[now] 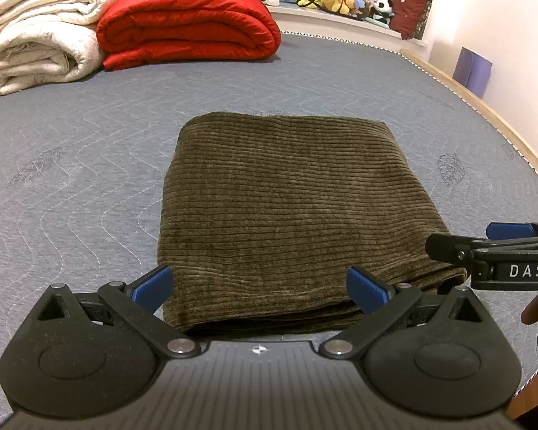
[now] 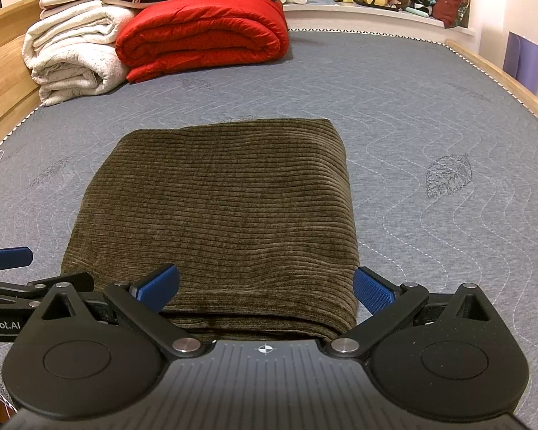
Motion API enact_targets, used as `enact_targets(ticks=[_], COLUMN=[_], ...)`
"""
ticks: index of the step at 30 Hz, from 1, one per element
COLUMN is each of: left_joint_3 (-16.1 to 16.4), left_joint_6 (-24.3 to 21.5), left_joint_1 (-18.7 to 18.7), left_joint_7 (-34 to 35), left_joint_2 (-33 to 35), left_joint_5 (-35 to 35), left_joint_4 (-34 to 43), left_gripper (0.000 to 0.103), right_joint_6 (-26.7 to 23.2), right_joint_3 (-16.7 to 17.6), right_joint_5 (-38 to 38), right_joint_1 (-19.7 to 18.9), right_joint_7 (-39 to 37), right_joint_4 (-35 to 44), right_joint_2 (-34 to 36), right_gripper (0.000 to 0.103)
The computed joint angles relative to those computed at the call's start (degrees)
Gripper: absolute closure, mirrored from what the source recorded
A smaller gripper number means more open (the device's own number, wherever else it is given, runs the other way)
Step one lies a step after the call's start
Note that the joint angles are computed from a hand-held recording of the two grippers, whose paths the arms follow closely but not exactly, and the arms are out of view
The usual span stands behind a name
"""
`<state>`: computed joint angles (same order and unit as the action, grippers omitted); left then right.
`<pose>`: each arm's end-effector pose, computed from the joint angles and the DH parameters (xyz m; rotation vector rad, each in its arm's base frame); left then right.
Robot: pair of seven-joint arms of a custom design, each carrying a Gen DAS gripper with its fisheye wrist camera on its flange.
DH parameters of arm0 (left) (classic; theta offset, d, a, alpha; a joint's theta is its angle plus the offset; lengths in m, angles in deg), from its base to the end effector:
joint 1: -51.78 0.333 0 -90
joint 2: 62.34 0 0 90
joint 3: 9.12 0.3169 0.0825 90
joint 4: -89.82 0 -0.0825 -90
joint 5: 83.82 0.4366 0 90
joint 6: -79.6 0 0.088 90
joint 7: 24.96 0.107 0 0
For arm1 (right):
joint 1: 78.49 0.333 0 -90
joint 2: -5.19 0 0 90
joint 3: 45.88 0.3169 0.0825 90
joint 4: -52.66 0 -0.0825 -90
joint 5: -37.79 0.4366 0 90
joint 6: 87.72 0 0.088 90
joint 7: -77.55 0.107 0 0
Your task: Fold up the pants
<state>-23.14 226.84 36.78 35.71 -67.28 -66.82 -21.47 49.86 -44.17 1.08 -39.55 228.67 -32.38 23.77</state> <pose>0.5499 -0.3159 0.5864 -1.6392 1.9893 -0.8182 0.5785 0.4868 0.5463 -1.7180 1.7398 -0.6281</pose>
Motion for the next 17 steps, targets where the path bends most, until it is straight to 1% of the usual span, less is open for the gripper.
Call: enact_targets(ticks=[17], left_joint_3=[0.32], left_joint_6=[1.33], left_joint_1=[0.08], left_joint_7=[1.99], left_joint_2=[-0.38], left_joint_5=[-1.43], left_joint_4=[-0.76], left_gripper=[0.000], right_joint_6=[-0.14], right_joint_3=[-0.09], right_joint_5=[0.00], right_joint_1=[0.11], right_joint_7=[0.17], right_joint_4=[0.15], right_joint_2=[0.10], right_gripper=[0.001])
